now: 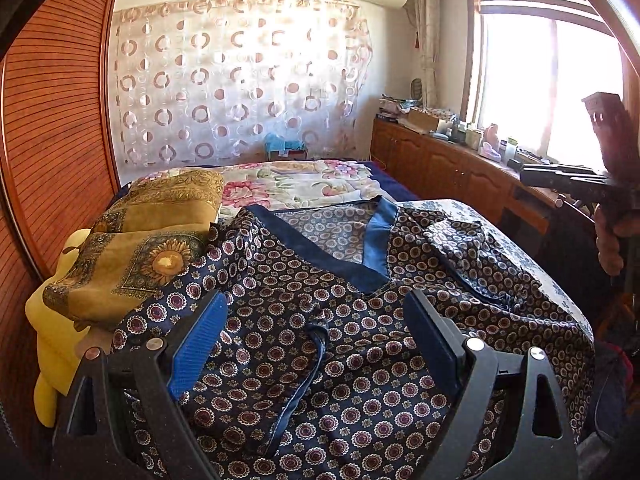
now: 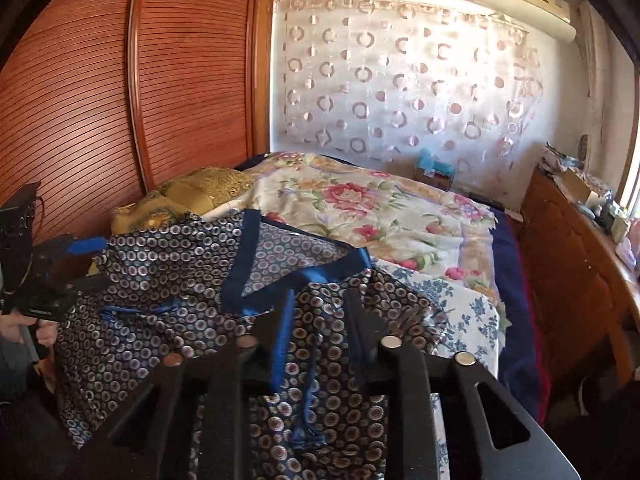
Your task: Fold small clothes
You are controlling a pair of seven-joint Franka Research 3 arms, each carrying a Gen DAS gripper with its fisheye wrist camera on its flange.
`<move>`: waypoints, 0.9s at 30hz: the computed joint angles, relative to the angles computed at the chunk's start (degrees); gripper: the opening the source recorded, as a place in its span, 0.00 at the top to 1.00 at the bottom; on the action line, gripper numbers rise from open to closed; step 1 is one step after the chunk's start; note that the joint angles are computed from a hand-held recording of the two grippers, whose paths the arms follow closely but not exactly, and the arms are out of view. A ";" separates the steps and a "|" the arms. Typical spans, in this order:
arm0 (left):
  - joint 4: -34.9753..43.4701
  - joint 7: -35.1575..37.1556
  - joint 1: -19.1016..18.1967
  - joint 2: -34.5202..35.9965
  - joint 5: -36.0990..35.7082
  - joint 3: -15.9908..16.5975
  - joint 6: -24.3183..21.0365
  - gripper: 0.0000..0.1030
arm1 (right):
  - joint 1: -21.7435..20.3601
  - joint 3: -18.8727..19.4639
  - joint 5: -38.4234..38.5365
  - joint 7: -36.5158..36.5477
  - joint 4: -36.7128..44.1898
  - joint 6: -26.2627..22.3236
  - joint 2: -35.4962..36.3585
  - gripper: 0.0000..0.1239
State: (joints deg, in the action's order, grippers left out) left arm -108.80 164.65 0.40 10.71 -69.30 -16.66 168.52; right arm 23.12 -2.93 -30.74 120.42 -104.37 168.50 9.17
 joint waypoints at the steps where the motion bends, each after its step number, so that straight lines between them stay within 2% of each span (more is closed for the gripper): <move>1: 0.01 -0.15 0.00 0.05 0.15 0.05 0.01 0.12 | -0.03 -0.54 -0.43 0.95 0.04 -0.58 0.18 0.70; 2: 0.05 -0.32 0.02 0.13 0.27 0.07 -0.02 0.12 | 0.06 -1.27 -1.56 2.51 -0.15 -1.09 0.24 0.64; 5: 0.83 -1.71 0.15 0.94 1.87 0.31 -0.29 0.12 | -1.46 -0.71 -2.06 4.55 2.75 -4.09 2.97 0.62; 8: 2.43 -5.42 0.48 2.71 6.46 0.58 -0.23 0.12 | 1.08 -2.56 1.56 3.32 10.43 -8.26 9.23 0.54; 12: 5.59 -13.58 1.17 5.87 15.03 1.23 -0.69 0.12 | -0.57 -1.88 8.00 -0.78 18.86 -13.06 16.79 0.53; 15: 7.89 -20.22 0.64 8.20 22.24 2.57 -0.58 0.12 | -1.57 -2.02 12.48 -4.61 22.96 -16.05 19.81 0.53; 23: 13.48 -33.92 0.20 12.90 36.59 5.21 -1.66 0.12 | -2.20 -3.68 18.92 -8.26 36.24 -22.20 29.18 0.53; 25: 15.32 -36.43 0.51 14.02 39.45 5.17 -2.87 0.13 | -2.21 -4.00 19.44 -8.54 37.63 -22.58 30.30 0.52; 27: 17.27 -37.99 1.21 15.14 41.97 4.51 -4.49 0.19 | -2.04 -4.40 19.73 -8.32 38.58 -21.93 31.11 0.51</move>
State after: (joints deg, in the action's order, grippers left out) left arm -91.53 126.66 1.61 25.85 -27.33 -12.14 164.03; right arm 21.08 -7.33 -11.01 112.10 -65.79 146.57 40.28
